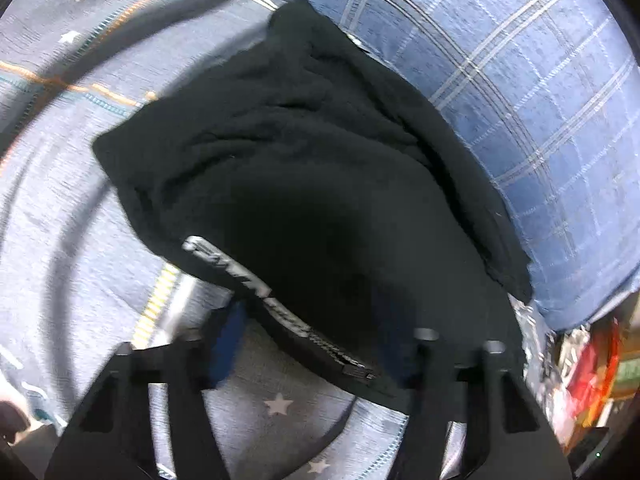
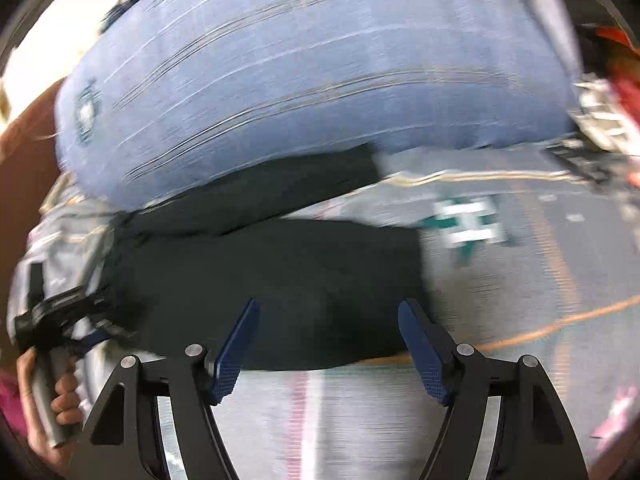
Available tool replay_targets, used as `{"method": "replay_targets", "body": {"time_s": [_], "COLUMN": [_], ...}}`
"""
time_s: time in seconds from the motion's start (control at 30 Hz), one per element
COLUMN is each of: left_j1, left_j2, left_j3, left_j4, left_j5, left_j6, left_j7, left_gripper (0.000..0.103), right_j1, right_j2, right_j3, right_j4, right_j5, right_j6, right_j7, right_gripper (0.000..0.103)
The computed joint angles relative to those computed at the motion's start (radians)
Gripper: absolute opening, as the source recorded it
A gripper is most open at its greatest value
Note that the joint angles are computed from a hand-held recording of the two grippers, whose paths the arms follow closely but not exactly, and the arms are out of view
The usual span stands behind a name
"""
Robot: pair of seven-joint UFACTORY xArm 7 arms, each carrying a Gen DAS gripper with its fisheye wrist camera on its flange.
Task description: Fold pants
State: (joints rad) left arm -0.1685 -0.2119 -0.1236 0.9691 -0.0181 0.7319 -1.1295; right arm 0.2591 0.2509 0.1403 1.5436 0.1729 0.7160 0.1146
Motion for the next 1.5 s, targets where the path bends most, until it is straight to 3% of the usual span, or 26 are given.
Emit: {"method": "replay_targets", "body": {"time_s": [0.03, 0.13, 0.2, 0.3, 0.4, 0.5, 0.63, 0.7, 0.8, 0.9, 0.97, 1.07, 1.27, 1.5], "left_j1": [0.003, 0.001, 0.004, 0.009, 0.008, 0.012, 0.021, 0.023, 0.025, 0.025, 0.022, 0.011, 0.006, 0.006], "left_j2": [0.003, -0.017, -0.032, -0.079, -0.115, -0.102, -0.097, -0.088, -0.054, -0.026, -0.010, -0.026, -0.094, -0.152], "left_j3": [0.000, 0.022, 0.025, 0.024, 0.023, 0.025, 0.014, 0.008, -0.011, -0.028, -0.034, -0.029, -0.026, -0.024], "left_j4": [0.010, -0.024, -0.045, -0.089, -0.121, -0.126, -0.125, -0.114, -0.076, -0.038, -0.015, -0.022, -0.087, -0.123], "left_j5": [0.009, -0.033, -0.047, -0.050, -0.070, -0.088, -0.074, -0.066, -0.033, 0.028, 0.068, 0.088, 0.080, 0.058], "left_j6": [0.023, -0.003, -0.023, -0.036, -0.040, -0.069, -0.072, -0.070, -0.060, -0.025, 0.003, 0.004, -0.056, -0.076], "left_j7": [-0.001, 0.045, 0.064, 0.083, 0.092, 0.098, 0.080, 0.067, 0.030, -0.010, -0.032, -0.035, -0.033, 0.002], "left_gripper": [0.021, 0.010, 0.008, 0.005, 0.005, 0.005, 0.007, 0.008, 0.013, 0.013, 0.010, 0.008, 0.005, 0.002], "right_j1": [0.007, 0.026, 0.029, 0.012, -0.011, -0.024, -0.069, -0.105, -0.097, -0.072, -0.043, -0.045, -0.090, -0.093], "right_j2": [0.032, 0.140, 0.188, 0.159, 0.121, 0.097, 0.104, 0.115, 0.107, 0.105, 0.105, 0.088, 0.055, 0.033], "right_j3": [0.001, -0.011, -0.020, -0.010, -0.018, -0.062, -0.086, -0.069, -0.055, -0.045, -0.054, -0.043, -0.026, -0.031], "right_j4": [0.037, 0.155, 0.208, 0.177, 0.141, 0.117, 0.111, 0.104, 0.098, 0.092, 0.094, 0.066, 0.050, 0.041], "right_j5": [-0.006, -0.036, -0.052, -0.033, -0.022, -0.074, -0.084, -0.031, -0.052, -0.077, -0.140, -0.127, 0.000, 0.033], "right_j6": [0.038, 0.159, 0.221, 0.190, 0.149, 0.129, 0.182, 0.196, 0.181, 0.175, 0.178, 0.161, 0.169, 0.180], "right_j7": [0.018, 0.082, 0.113, 0.089, 0.068, 0.139, 0.223, 0.208, 0.170, 0.134, 0.131, 0.101, 0.025, 0.008], "right_gripper": [0.072, 0.072, 0.070, 0.068, 0.070, 0.071, 0.075, 0.076, 0.078, 0.073, 0.046, 0.023, 0.017, 0.017]}}
